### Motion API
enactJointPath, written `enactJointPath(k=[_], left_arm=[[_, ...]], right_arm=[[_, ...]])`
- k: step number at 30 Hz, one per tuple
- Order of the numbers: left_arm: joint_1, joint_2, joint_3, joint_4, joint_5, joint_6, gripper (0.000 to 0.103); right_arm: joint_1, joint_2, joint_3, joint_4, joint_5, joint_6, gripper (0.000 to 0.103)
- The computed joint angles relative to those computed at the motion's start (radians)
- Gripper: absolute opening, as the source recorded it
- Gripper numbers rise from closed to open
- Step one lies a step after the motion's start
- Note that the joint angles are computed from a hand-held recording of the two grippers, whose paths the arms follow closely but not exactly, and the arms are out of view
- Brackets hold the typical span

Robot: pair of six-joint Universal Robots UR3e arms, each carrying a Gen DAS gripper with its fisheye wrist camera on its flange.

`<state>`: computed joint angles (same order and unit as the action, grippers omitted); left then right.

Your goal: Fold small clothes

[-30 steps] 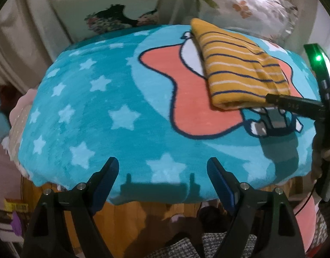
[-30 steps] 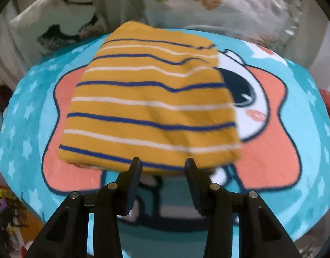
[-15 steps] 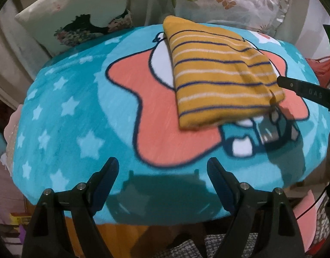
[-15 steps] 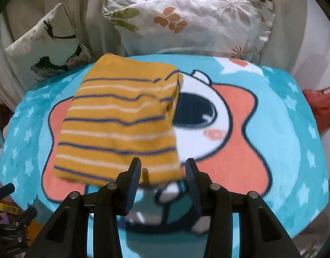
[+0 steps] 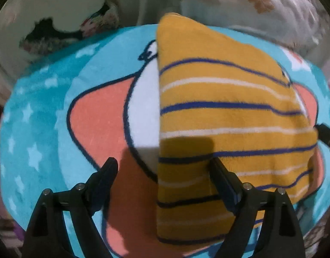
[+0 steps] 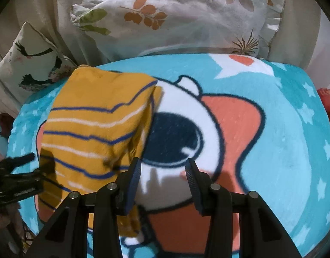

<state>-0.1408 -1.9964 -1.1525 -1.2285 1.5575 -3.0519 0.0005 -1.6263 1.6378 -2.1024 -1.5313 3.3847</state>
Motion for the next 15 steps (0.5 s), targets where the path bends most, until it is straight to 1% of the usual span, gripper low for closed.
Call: enactJointPath(k=[1, 3, 5, 7, 9, 10, 11, 12, 15], left_arm=[[0.017, 0.007, 0.029, -0.031, -0.036, -0.002, 0.087], [0.043, 0.026, 0.044, -0.022, -0.092, -0.009, 0.087], [0.054, -0.012, 0.132, -0.049, -0.113, -0.029, 0.087], [0.052, -0.102, 0.273, -0.104, -0.113, -0.052, 0.087], [0.028, -0.212, 0.415, -0.147, -0.065, -0.058, 0.087], [0.016, -0.279, 0.497, -0.187, -0.038, -0.043, 0.089], [0.008, -0.318, 0.538, -0.213, -0.029, -0.034, 0.090], [0.010, -0.344, 0.570, -0.233, -0.040, -0.030, 0.090], [0.017, -0.350, 0.626, -0.276, -0.057, -0.031, 0.090]], right_arm=[[-0.011, -0.002, -0.003, 0.000, 0.007, -0.011, 0.047], [-0.037, -0.007, -0.007, -0.004, 0.027, -0.032, 0.051], [-0.060, -0.004, -0.014, -0.011, 0.049, -0.040, 0.052], [-0.072, 0.013, -0.028, -0.013, 0.069, -0.047, 0.052], [-0.072, 0.041, -0.051, -0.014, 0.077, -0.053, 0.052], [-0.069, 0.054, -0.061, -0.014, 0.078, -0.056, 0.052], [-0.063, 0.066, -0.072, -0.014, 0.078, -0.057, 0.052], [-0.058, 0.078, -0.085, -0.013, 0.080, -0.061, 0.052], [-0.051, 0.108, -0.133, -0.013, 0.102, -0.079, 0.052]])
